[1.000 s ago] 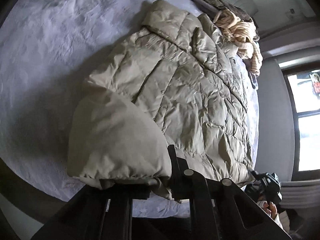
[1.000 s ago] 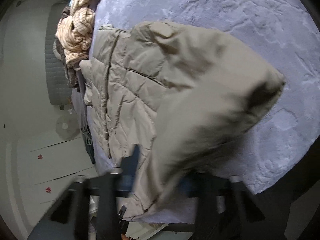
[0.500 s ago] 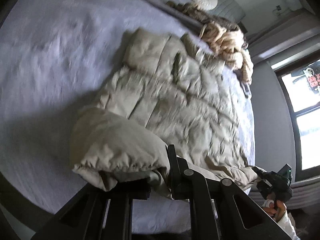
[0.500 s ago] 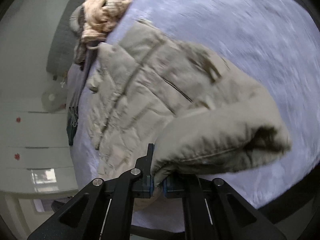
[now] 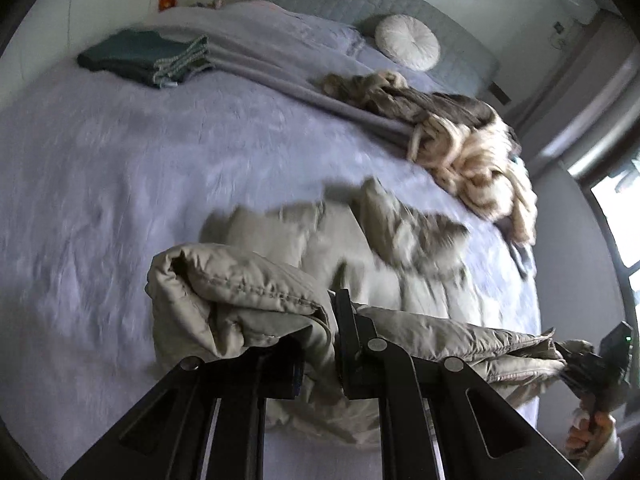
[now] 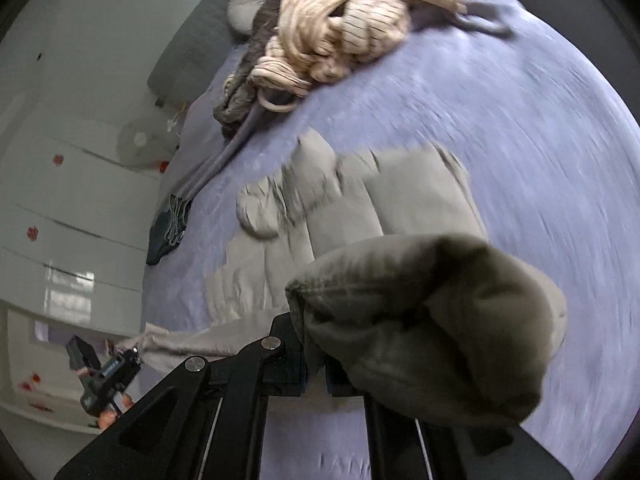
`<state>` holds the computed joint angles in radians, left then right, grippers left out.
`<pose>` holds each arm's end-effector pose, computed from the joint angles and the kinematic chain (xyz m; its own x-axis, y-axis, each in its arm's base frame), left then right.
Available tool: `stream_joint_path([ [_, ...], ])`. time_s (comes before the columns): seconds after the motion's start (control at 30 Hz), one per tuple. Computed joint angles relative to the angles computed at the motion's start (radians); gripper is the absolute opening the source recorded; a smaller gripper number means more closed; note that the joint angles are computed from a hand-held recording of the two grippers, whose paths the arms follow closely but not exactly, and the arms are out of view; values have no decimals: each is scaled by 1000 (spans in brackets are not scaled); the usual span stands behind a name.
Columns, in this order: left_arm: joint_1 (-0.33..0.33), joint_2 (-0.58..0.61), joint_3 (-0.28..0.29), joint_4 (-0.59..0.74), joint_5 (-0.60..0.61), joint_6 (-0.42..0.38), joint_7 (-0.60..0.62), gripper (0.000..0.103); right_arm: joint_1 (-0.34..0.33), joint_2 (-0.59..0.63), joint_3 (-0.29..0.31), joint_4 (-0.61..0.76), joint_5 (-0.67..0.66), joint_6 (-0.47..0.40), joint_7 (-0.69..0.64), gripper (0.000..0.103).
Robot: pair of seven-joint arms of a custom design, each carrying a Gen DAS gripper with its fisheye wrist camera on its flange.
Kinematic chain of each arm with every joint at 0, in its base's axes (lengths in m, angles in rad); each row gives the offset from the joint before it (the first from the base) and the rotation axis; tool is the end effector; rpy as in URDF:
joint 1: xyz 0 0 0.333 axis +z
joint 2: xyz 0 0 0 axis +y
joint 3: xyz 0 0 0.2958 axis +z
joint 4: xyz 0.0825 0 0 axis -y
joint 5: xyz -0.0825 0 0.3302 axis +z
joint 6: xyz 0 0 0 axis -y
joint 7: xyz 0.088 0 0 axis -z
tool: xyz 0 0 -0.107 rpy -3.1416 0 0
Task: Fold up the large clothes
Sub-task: 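Lift the held hem and fold it toward the collar with both tools, then lower the folded hem onto the coat and open both tools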
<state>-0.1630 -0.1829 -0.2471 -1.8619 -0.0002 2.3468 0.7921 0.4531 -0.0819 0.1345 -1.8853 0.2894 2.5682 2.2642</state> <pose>0.4552 -0.2112 0.6527 0.2203 -0.8897 0.4000 -0.7852 -0.4050 -0.4684 0.4470 0.2958 0.6214 -0.0949 -0.7728 -0.6276 -0.8615 0.3796 -0.3372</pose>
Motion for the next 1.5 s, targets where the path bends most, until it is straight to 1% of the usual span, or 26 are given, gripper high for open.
stream_joint_path([
  [0.07, 12, 87, -9, 83, 67, -20, -34, 15, -15, 109, -16, 127, 28, -40, -62, 6],
  [0.13, 4, 168, 0, 155, 120, -43, -56, 15, -44, 222, -16, 257, 42, -88, -104, 6],
  [0.23, -20, 283, 30, 247, 170, -82, -64, 15, -73, 358, -2, 414, 9, -150, -104, 6],
  [0.27, -29, 305, 41, 256, 176, -81, -64, 15, -79, 407, 2, 466, -5, -165, -103, 6],
  [0.33, -43, 362, 59, 285, 186, -85, -44, 15, -85, 471, 7, 524, -29, -173, -91, 6],
  [0.4, -55, 415, 76, 306, 185, -83, -18, 15, -91, 507, 11, 531, -38, -151, -72, 6],
  [0.5, -72, 476, 97, 331, 181, -66, -2, 15, -105, 532, 25, 482, -21, -71, -44, 6],
  [0.67, -101, 520, 123, 364, 209, -65, 16, 15, -105, 563, 33, 450, -46, 27, -17, 7],
  [0.77, -99, 492, 126, 341, 194, -53, 25, 16, -99, 557, 32, 445, -75, 32, 11, 7],
  [0.83, -90, 457, 122, 305, 181, -26, 43, 25, -104, 546, 37, 449, -84, 15, 12, 9],
  [0.87, -90, 430, 124, 276, 193, 0, 42, 43, -106, 539, 39, 448, -87, 9, 10, 15],
  [0.9, -95, 406, 129, 252, 222, 16, 25, 81, -107, 523, 39, 438, -91, 8, 9, 21],
  [0.93, -109, 369, 140, 217, 295, 34, -23, 97, -107, 505, 37, 422, -96, 15, 7, 44],
  [0.97, -121, 339, 148, 186, 380, 52, -82, 103, -111, 481, 39, 399, -96, 29, -3, 79],
  [1.0, -119, 322, 142, 173, 420, 59, -100, 103, -114, 465, 43, 382, -94, 43, -17, 90],
  [1.03, -112, 315, 132, 175, 431, 46, -91, 103, -108, 436, 35, 354, -113, 63, -22, 92],
  [1.1, -99, 317, 115, 191, 424, 21, -72, 102, -85, 410, 7, 352, -186, 29, -5, 92],
  [1.13, -89, 321, 107, 194, 396, 27, -49, 99, -76, 405, -1, 360, -221, -2, -2, 86],
  [1.17, -78, 335, 95, 206, 341, 34, 3, 82, -67, 407, -9, 374, -252, -36, 6, 60],
  [1.2, -73, 352, 90, 227, 309, 25, 36, 63, -57, 413, -16, 397, -285, -81, 9, 41],
  [1.23, -72, 373, 85, 249, 280, 17, 64, 56, -52, 443, -18, 453, -308, -159, -3, 16],
  [1.27, -74, 395, 82, 267, 256, 18, 87, 49, -56, 461, -13, 477, -303, -189, -17, 14],
  [1.33, -101, 449, 93, 320, 276, -2, 79, 48, -69, 474, -5, 468, -276, -178, -37, 13],
  [1.4, -136, 522, 117, 395, 326, -47, 57, 48, -62, 508, -16, 496, -298, -189, -36, 12],
  [1.43, -150, 562, 131, 434, 343, -68, 44, 48, -57, 537, -25, 528, -317, -203, -36, 8],
  [1.5, -163, 623, 151, 486, 349, -78, 24, 48, -50, 603, -35, 611, -341, -241, -39, 7],
])
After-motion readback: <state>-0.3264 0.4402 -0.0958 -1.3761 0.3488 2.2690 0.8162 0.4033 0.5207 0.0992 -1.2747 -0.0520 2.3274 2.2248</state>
